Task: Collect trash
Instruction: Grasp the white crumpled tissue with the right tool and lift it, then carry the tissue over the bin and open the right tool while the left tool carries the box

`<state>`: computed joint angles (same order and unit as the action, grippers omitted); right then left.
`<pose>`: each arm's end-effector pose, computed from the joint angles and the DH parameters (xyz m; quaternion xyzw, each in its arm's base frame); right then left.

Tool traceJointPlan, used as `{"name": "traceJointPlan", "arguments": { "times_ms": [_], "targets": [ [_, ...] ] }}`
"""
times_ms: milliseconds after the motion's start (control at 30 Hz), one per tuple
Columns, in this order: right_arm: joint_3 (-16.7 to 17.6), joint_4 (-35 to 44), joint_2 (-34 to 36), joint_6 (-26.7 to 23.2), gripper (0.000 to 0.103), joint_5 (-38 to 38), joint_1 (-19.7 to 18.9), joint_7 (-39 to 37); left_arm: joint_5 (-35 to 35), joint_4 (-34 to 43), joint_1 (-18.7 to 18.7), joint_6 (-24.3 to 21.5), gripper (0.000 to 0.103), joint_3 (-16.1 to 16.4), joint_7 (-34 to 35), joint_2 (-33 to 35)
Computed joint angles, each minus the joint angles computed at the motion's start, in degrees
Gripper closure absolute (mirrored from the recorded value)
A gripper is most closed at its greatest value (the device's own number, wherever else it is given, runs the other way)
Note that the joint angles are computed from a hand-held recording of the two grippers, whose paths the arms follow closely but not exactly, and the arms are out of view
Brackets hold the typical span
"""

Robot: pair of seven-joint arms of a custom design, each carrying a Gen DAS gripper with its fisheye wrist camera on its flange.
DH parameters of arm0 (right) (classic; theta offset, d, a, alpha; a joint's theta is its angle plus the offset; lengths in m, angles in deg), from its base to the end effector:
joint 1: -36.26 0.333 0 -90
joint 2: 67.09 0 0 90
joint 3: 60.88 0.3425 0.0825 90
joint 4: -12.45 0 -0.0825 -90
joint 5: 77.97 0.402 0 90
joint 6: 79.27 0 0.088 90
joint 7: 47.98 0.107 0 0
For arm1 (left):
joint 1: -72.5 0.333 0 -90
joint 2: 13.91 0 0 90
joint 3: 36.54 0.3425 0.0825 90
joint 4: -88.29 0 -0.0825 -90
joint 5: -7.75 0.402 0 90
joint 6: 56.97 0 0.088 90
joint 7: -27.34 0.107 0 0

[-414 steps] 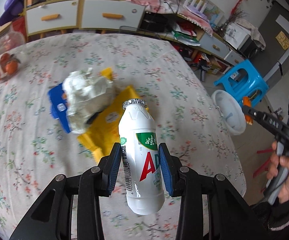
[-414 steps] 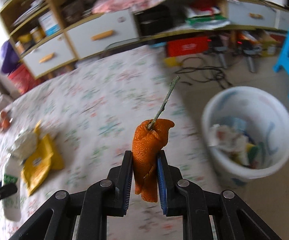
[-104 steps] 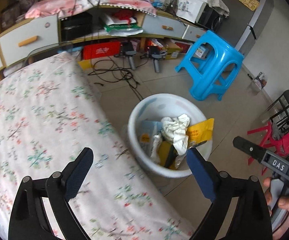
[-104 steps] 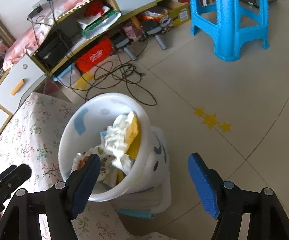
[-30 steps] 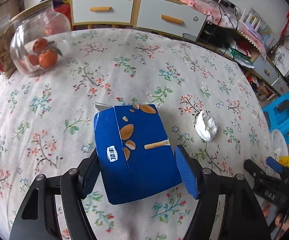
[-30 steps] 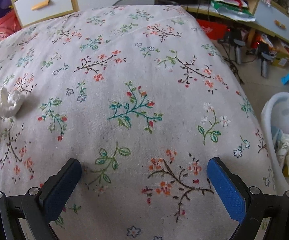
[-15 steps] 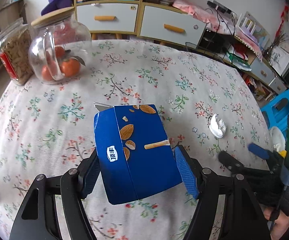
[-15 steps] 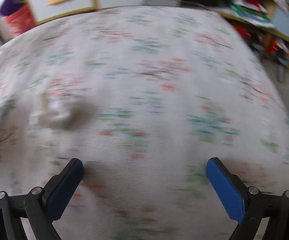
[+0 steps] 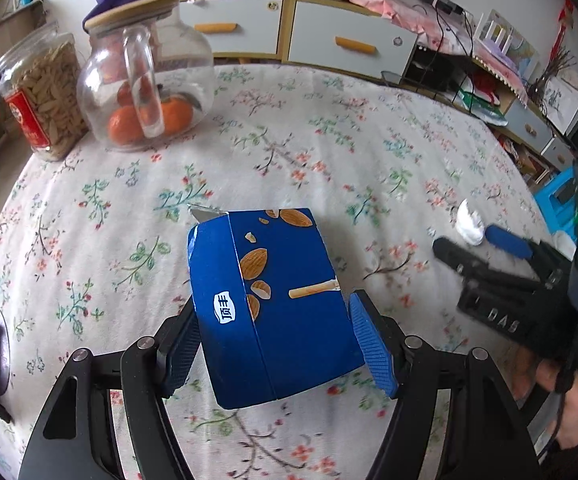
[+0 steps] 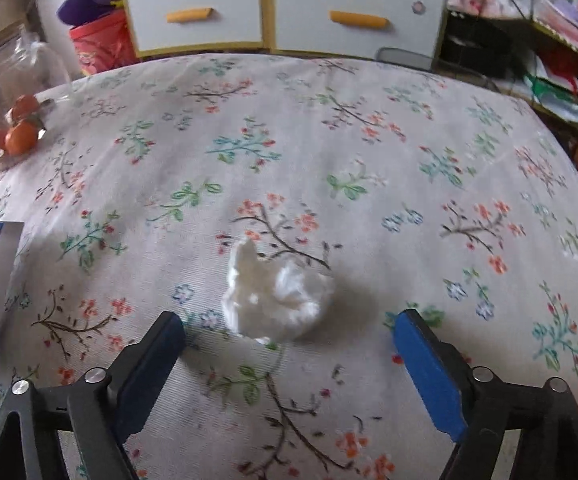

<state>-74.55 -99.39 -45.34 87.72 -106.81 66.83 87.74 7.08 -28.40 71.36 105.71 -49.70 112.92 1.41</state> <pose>0.6359 0.2386 0.3606 -0.6698 0.6705 -0.2230 0.2282 0.6358 -0.1525 0.3909 -0.6325 0.7262 -0.2356 0.1306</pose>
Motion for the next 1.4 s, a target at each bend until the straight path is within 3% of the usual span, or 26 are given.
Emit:
{"name": "traceJointPlan", "arguments": {
  "times_ms": [133,233,300,400,600,933,1167,1400],
  "targets": [
    [1.1,0.5,0.6,1.8,0.027,1.4,-0.9,-2.9,-1.5,-0.7,1.0,0.0,0.030,-0.6,1.7,-0.3],
    [1.7,0.7,1.0,3.1,0.042,3.4,-1.2,-5.8,-2.8,-1.2,1.4,0.1,0.030,-0.8,2.4,-0.8],
    [1.2,0.6,0.9,3.6,0.062,4.1,-0.5,-7.3,-3.5,-1.5,1.5,0.1,0.030,-0.9,2.7,-1.2],
    [0.9,0.4,0.8,3.9,0.074,5.6,0.1,-9.6,-4.1,-1.5,1.3,-0.1,0.030,-0.8,2.6,-1.4],
    [0.9,-1.7,-1.0,4.7,0.076,8.3,0.3,-12.4,-6.7,-1.6,0.8,0.0,0.030,-1.9,3.8,-2.3],
    [-4.8,-8.2,-7.3,7.7,0.076,2.3,3.3,-7.3,-8.8,-1.7,-2.0,1.0,0.030,-3.0,4.9,-3.4],
    [-6.4,-13.0,-12.9,7.5,0.076,-7.9,1.3,1.4,-8.4,-1.3,-4.0,1.3,0.030,-3.7,4.9,-3.2],
    [-5.3,-17.9,-18.6,6.7,0.076,-15.6,-3.8,7.2,-7.2,-0.5,-5.8,1.2,0.030,-4.5,4.6,-2.3]
  ]
}}
